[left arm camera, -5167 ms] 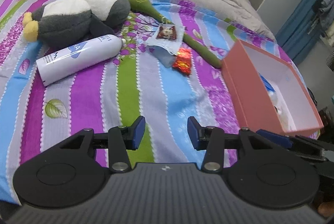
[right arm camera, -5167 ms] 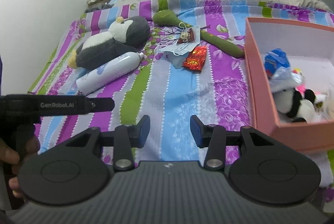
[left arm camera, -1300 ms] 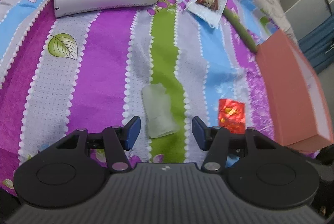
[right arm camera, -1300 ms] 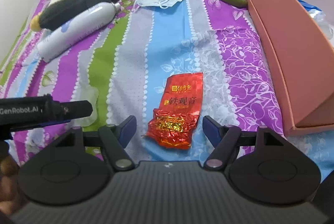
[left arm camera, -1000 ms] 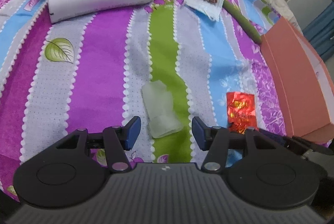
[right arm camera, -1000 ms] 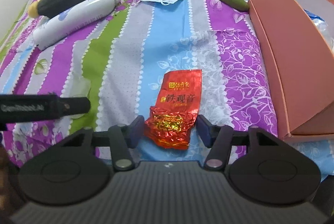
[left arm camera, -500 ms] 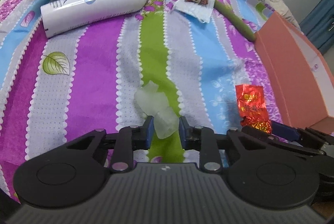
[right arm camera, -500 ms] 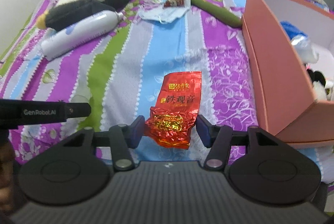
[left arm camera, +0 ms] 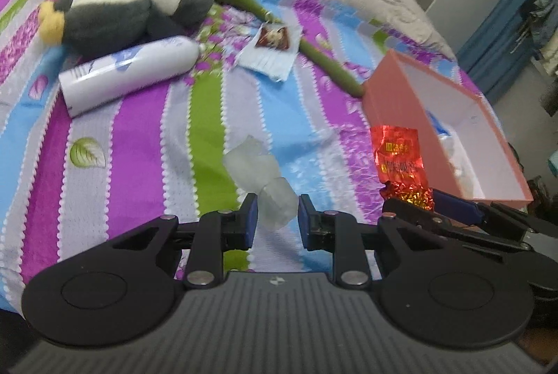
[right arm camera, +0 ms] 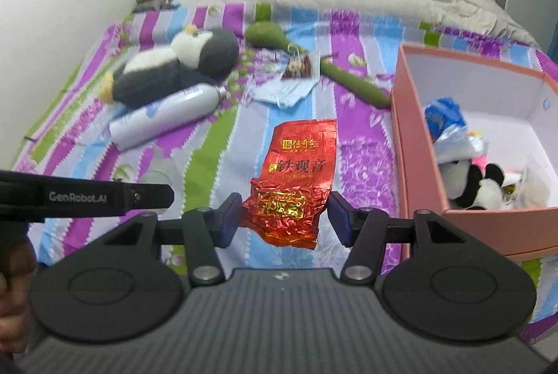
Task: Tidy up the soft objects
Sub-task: 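Carry the red packet with the right tool while the left carries the clear plastic to the box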
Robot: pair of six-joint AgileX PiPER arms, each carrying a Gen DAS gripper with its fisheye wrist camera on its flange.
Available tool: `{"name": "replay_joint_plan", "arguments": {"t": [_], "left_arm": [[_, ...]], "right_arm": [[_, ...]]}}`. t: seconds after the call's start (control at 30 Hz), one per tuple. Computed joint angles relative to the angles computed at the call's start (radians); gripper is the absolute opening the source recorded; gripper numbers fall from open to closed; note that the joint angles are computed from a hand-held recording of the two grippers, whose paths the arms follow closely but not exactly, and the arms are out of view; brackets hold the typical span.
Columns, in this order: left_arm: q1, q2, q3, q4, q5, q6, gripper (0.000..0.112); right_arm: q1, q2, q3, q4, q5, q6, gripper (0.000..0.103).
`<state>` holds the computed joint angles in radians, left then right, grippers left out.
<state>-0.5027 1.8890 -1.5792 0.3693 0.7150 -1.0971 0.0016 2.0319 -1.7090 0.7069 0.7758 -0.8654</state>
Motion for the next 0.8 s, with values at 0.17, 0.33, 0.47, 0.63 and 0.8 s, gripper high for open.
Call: {"name": "replay_joint_plan", "arguments": {"t": [0.17,0.33,0.47,0.63,0.8], "left_arm": [[-0.035,-0.038,-0.023,0.024,0.025,0.001,0.029],[-0.072,-0.044,-0.063,0.038,0.041,0.023,0.029],[-0.105,-0.035,-0.098,0.052,0.052,0.019,0.029],[-0.145,0.016,-0.186,0.051,0.076,0.029,0.029],[-0.194,0.103,-0.332,0.039,0.120,0.053,0.029]], "right_arm": [[-0.028,-0.070,0.062,0.063,-0.016,-0.060,0.057],[-0.057,-0.125,0.125,0.105,-0.035,-0.115,0.057],[-0.092,-0.150,0.149,0.139,-0.028,-0.148,0.057],[-0.152,-0.164,0.155,0.161,-0.004,-0.165,0.057],[-0.227,-0.175,0.151,0.181,0.035,-0.198,0.057]]}}
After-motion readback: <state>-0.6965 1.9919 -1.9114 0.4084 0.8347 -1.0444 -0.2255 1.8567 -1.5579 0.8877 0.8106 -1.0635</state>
